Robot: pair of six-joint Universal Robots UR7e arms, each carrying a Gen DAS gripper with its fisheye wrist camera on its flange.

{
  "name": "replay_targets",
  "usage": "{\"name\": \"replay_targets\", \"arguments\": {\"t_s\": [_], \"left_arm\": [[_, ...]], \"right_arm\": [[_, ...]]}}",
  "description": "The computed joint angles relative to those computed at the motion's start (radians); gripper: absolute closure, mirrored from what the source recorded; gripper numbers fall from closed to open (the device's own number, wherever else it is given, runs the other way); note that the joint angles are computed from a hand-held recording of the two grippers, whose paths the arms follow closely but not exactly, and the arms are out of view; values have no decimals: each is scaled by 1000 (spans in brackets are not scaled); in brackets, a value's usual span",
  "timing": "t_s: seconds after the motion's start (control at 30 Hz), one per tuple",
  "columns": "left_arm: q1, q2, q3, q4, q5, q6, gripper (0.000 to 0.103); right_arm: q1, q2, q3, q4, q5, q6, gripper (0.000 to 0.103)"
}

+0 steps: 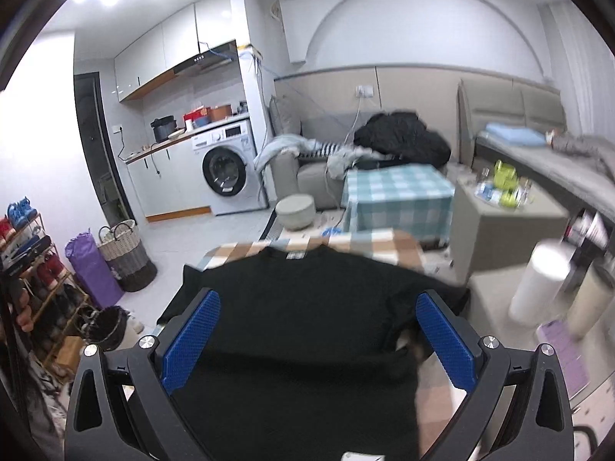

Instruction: Fold small clothes

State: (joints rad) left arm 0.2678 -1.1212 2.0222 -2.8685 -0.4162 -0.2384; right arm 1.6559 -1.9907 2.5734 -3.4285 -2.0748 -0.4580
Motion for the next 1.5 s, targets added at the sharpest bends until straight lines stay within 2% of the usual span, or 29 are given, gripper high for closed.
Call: {"name": "replay_targets", "arguments": {"t_s": [0.1, 0.17, 0.3, 0.4, 0.47, 0.6, 0.67, 0.77, 0.83, 0.93, 1.1, 1.2, 1.27, 1.3, 1.4, 1.5], "left_arm": [[42, -23, 27, 42, -32, -53, 1], [77, -20, 45, 62, -60, -98, 1], [144, 43, 69, 49, -119, -158, 1], [195, 145, 55, -8, -163, -184, 1], [227, 231, 38, -77, -184, -191, 1], [264, 343, -1, -187, -204, -194, 1], [272, 386, -18, -241, -215, -183, 1], [295, 458, -76, -279, -237, -150, 1], [305, 489, -108, -269, -244, -138, 1], [322, 527, -155, -232, -259, -150, 1], [337, 575, -209, -207, -283, -151, 1], [337, 604, -238, -204, -283, -131, 1], [338, 616, -251, -205, -284, -121, 1], [340, 619, -255, -207, -288, -118, 1], [344, 622, -258, -208, -297, -118, 1], [344, 628, -258, -226, -297, -99, 1]], "right_arm": [[-155, -6, 47, -8, 161, 27, 0], [-233, 15, 67, -34, 228, 22, 0], [-294, 111, 84, -169, 233, -38, 0], [-343, 163, 68, -223, 236, -64, 0], [-400, 166, 44, -195, 265, -39, 0], [-576, 142, -2, -95, 405, 55, 0], [-679, 119, -26, -6, 515, 124, 3], [-811, 110, -82, 153, 671, 230, 15], [-861, 127, -115, 220, 742, 279, 18], [-896, 174, -156, 256, 812, 330, 19], [-910, 256, -220, 239, 858, 445, 21], [-907, 299, -263, 235, 850, 527, 21], [-894, 328, -294, 215, 814, 587, 24], [-877, 340, -309, 195, 770, 599, 28], [-814, 359, -339, 152, 643, 554, 36], [-765, 371, -346, 89, 530, 435, 38]]}}
